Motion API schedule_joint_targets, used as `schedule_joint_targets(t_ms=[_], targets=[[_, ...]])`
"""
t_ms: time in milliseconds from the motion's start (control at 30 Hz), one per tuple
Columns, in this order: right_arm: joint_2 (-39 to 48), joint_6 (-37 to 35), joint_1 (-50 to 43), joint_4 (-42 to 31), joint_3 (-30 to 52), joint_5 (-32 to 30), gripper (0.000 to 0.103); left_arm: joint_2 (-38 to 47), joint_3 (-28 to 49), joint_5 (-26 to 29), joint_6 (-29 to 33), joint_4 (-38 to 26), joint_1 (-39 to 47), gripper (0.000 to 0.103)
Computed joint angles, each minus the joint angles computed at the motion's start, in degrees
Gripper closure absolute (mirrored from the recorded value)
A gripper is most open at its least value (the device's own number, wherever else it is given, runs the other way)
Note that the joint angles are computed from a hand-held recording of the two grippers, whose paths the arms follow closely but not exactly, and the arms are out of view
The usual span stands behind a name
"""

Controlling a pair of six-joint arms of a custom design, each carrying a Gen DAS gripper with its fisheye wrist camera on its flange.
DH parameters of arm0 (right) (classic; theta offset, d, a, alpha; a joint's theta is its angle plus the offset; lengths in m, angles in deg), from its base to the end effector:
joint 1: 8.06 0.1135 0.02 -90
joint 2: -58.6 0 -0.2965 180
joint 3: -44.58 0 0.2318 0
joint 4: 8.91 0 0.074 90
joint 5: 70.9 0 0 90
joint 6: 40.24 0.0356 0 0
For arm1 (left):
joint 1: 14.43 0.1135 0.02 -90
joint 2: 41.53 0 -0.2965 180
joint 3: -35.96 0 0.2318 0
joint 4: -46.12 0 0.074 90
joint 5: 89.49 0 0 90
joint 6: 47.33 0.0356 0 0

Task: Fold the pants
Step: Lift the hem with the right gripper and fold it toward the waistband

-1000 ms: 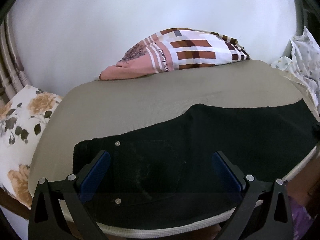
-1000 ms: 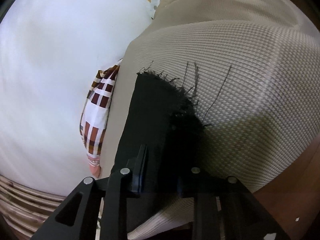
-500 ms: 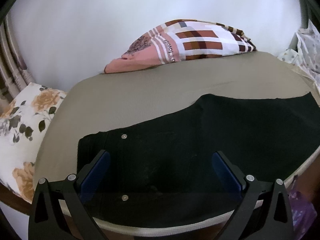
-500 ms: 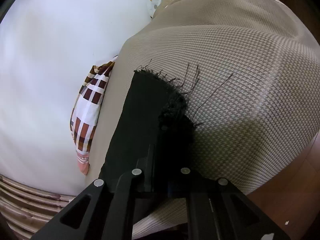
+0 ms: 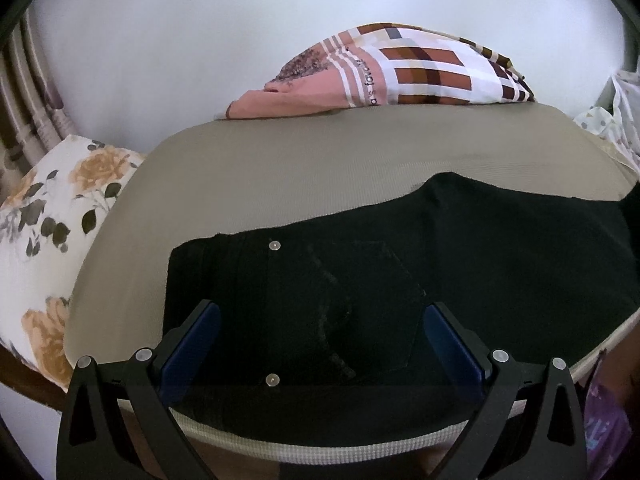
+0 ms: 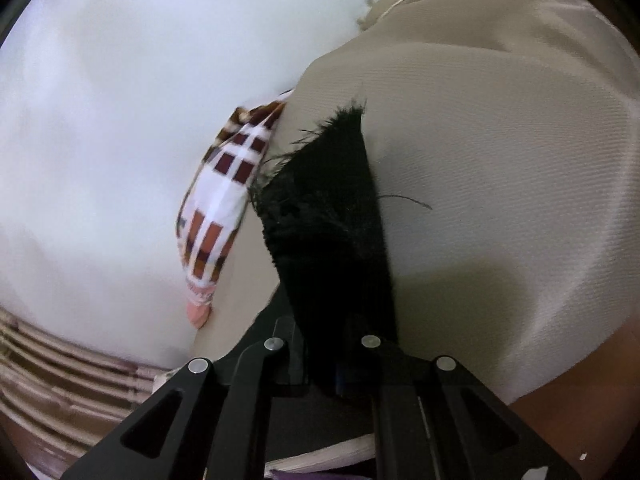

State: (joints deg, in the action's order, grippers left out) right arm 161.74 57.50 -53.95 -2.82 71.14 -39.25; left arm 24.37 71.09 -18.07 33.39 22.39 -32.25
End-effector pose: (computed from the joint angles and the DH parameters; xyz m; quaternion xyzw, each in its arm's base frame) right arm 0.1416 -0.1025 0.0894 0.3145 0.8052 0.4057 0.2968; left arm 0.1564 -0.0384 0.1779 0.0209 0.9410 0.0790 0.3285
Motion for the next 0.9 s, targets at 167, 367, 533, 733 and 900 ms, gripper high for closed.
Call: schedule_joint_targets(t_ms=[167,367,533,733,900], targets=[[-4.39,12.09,11.02,9.94,-3.73,1.49,0.094,0.95,-0.55,-0.16,0.1,0.75,-0.69,0.002],[-1.08,30.75,30.41,32.41,-8.22,7.09,0.093,1.62,-0.99,1.61,0.7,1.58,1.26,0.002],[5.66,42.74,47.63,47.22,-8.17,13.93,0.093,2.37,-1.41,3.94,1.51,2.39,3.95,0.002],[11.33,50.52,63.12,56.3,-6.72,20.42,0.093,3.68,-1.75,5.27,2.34,3.39,5.55,0.002],[14.88,54.3,71.24,58.19,-2.92,23.2,0.093,4.81,-1.91,6.01,2.63,3.96,5.75,0.002]])
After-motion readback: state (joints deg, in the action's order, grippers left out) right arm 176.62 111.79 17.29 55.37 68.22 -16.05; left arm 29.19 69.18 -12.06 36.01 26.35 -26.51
